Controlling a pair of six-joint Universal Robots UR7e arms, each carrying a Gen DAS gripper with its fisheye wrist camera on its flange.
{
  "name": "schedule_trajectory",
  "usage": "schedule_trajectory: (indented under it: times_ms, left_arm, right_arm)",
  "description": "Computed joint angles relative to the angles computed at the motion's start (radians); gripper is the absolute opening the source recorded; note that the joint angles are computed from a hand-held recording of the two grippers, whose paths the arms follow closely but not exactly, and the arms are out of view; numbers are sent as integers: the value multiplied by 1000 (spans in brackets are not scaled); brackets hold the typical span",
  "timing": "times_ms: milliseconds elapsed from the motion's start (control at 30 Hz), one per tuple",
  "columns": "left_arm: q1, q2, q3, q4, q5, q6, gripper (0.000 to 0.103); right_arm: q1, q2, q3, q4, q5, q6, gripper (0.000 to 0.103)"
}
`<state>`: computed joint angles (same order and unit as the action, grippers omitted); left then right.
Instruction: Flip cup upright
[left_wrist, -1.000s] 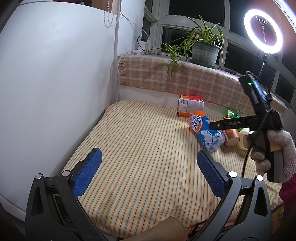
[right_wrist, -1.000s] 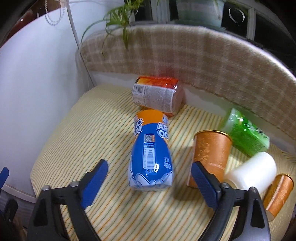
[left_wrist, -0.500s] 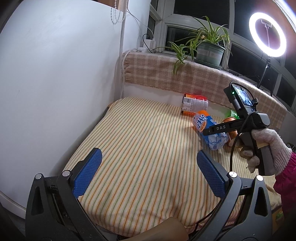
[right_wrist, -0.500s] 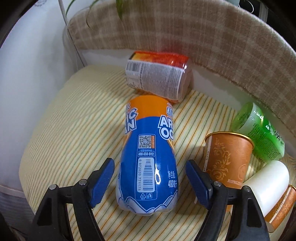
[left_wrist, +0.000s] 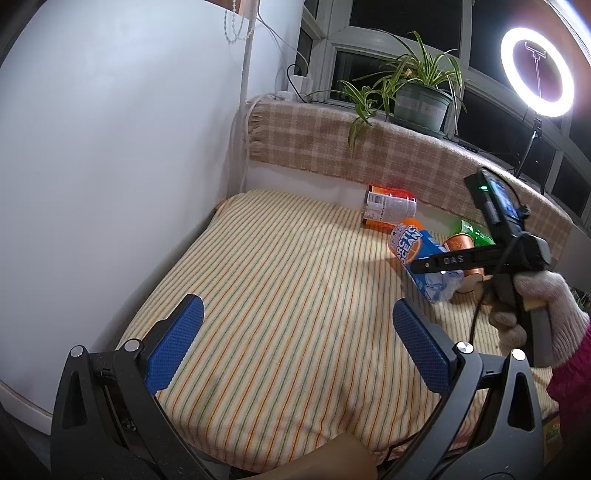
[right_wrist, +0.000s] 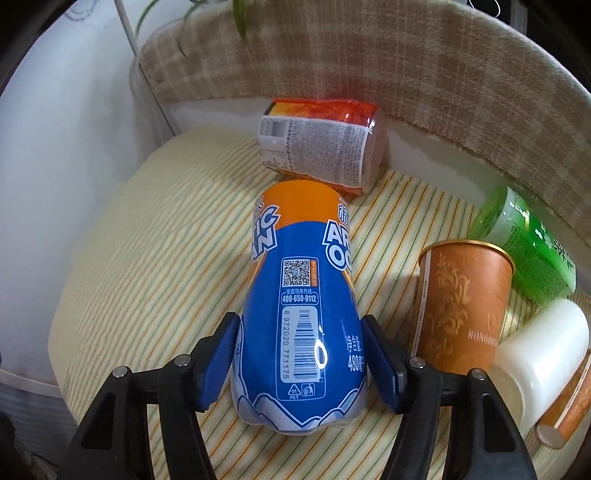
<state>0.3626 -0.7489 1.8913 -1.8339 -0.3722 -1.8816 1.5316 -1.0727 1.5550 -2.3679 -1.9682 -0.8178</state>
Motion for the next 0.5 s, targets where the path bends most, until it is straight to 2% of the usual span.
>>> schedule_trajectory:
  times_ms: [233,333,500]
  left_arm:
    - [10,11,21,-161,-4,122,103]
    - [18,23,27,-262,-7,204,103]
    - [34,51,33,-465,-22,378,103]
  right_arm:
    - [-37,-145,126,2,78,22,68]
    - [-59,-212,199,-32,106,17,68]
    - [-113,-301,287,-49,164,57,68]
